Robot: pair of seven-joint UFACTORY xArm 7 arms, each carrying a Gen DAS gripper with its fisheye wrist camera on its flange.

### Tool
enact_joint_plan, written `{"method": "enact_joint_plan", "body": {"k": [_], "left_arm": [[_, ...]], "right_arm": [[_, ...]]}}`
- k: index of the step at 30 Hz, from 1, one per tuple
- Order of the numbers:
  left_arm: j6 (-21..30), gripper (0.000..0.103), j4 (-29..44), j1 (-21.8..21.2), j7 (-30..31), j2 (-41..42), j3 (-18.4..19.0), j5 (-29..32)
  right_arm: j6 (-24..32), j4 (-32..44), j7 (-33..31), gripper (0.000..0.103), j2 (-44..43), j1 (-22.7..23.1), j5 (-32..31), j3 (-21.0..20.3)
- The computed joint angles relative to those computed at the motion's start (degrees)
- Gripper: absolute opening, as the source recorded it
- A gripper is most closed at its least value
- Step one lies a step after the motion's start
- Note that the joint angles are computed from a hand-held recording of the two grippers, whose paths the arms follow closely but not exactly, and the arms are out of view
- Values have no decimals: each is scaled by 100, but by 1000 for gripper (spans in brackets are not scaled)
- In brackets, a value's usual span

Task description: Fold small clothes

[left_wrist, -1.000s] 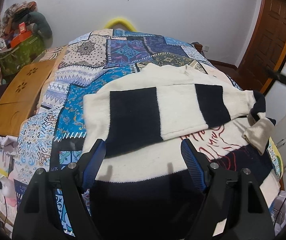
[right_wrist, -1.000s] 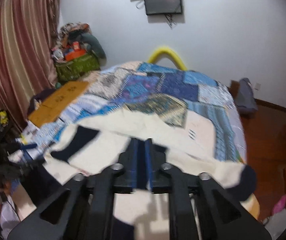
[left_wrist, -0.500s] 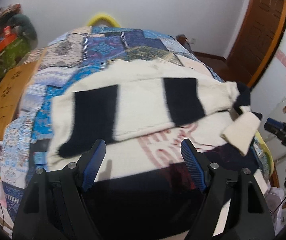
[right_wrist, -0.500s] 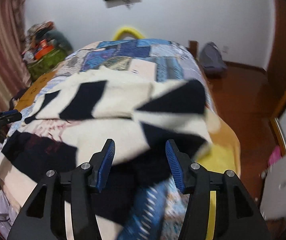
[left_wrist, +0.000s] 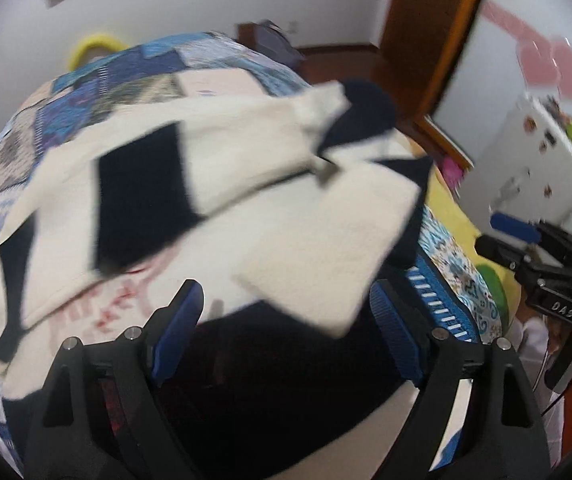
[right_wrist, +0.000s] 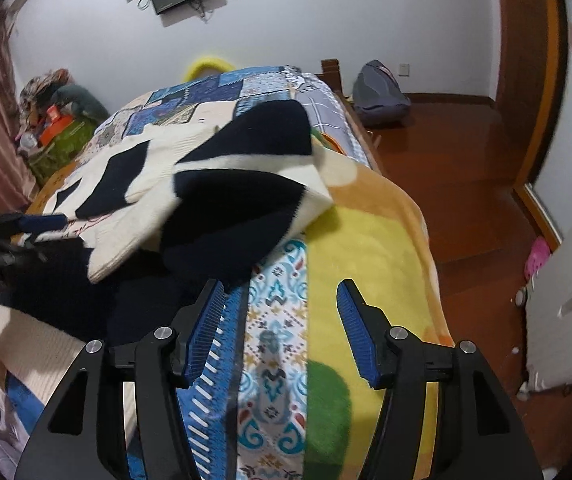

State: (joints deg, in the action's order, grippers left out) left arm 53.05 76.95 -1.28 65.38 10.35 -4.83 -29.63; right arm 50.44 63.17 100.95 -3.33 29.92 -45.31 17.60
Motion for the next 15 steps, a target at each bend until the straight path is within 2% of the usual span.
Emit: {"method": "enact_joint_plan", "body": {"k": [4,7,11,13,15], "left_arm": [[-704,83,-394,-269,-76,-33,-99,366],[-955,66,-477,-321,-58,8,-139,404],[-688,21,-290,-218,108,73,-158,146],[-545,15,-109,-153,118,156,-153,-5],[-325,13,85,-64,119,223,-140,-152]], "right_arm": [[-154,-203,207,55,-140,-25,-83,27],[-196,-255,254,55,-195,-62,-137,56],[-248,-275,244,55,-198,-109,-154,73],[-276,-268,225,55,-187,-125,-151,69],[-267,-228,201,55,-159,-132,-165,70]]}}
